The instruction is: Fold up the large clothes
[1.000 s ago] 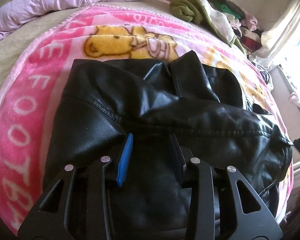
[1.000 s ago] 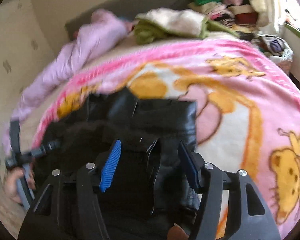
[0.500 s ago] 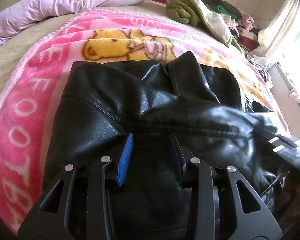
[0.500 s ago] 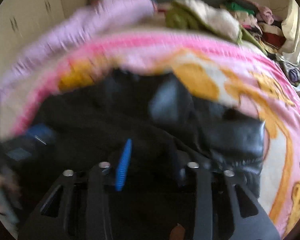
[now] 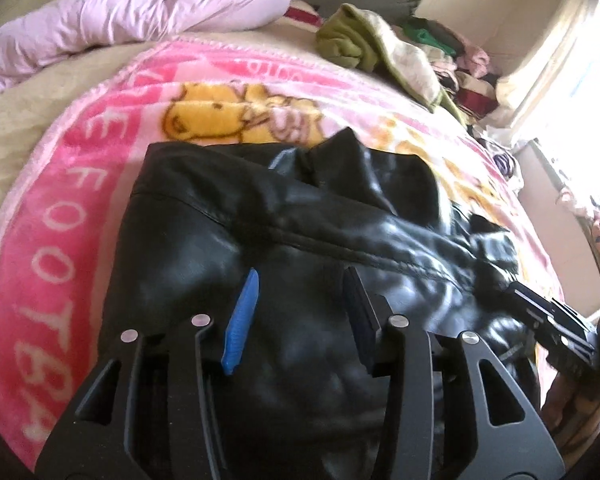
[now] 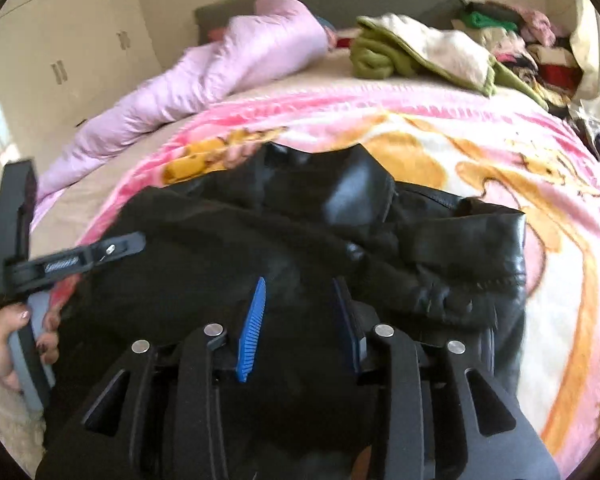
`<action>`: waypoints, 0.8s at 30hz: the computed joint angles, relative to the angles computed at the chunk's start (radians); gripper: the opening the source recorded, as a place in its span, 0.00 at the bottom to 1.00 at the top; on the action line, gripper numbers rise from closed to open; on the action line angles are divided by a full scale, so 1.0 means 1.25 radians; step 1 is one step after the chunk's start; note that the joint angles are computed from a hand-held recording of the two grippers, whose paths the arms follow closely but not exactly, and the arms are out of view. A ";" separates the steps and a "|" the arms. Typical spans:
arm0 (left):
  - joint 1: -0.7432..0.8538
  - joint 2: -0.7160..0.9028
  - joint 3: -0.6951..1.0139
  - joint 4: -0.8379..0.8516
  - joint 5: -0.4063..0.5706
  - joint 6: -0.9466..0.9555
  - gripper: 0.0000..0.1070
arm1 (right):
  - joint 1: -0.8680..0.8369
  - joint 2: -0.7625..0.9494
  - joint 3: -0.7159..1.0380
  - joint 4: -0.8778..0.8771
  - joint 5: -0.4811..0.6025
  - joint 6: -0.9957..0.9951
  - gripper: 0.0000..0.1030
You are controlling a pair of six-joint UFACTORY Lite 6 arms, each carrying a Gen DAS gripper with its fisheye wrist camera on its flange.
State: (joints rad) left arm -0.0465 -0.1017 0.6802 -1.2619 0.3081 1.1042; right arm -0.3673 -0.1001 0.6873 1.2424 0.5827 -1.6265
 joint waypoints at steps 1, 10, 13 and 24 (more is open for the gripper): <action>-0.017 -0.019 -0.013 0.028 -0.003 -0.030 0.33 | -0.010 -0.013 -0.015 -0.019 0.009 0.004 0.38; -0.127 0.014 -0.078 -0.107 -0.077 0.070 0.33 | 0.008 0.086 -0.069 0.026 -0.078 -0.060 0.40; -0.117 0.030 -0.076 -0.154 -0.070 0.124 0.33 | -0.040 0.041 -0.072 -0.009 -0.008 -0.026 0.40; -0.149 0.012 -0.100 -0.220 -0.112 0.188 0.33 | -0.318 0.207 0.196 -0.074 0.242 0.232 0.56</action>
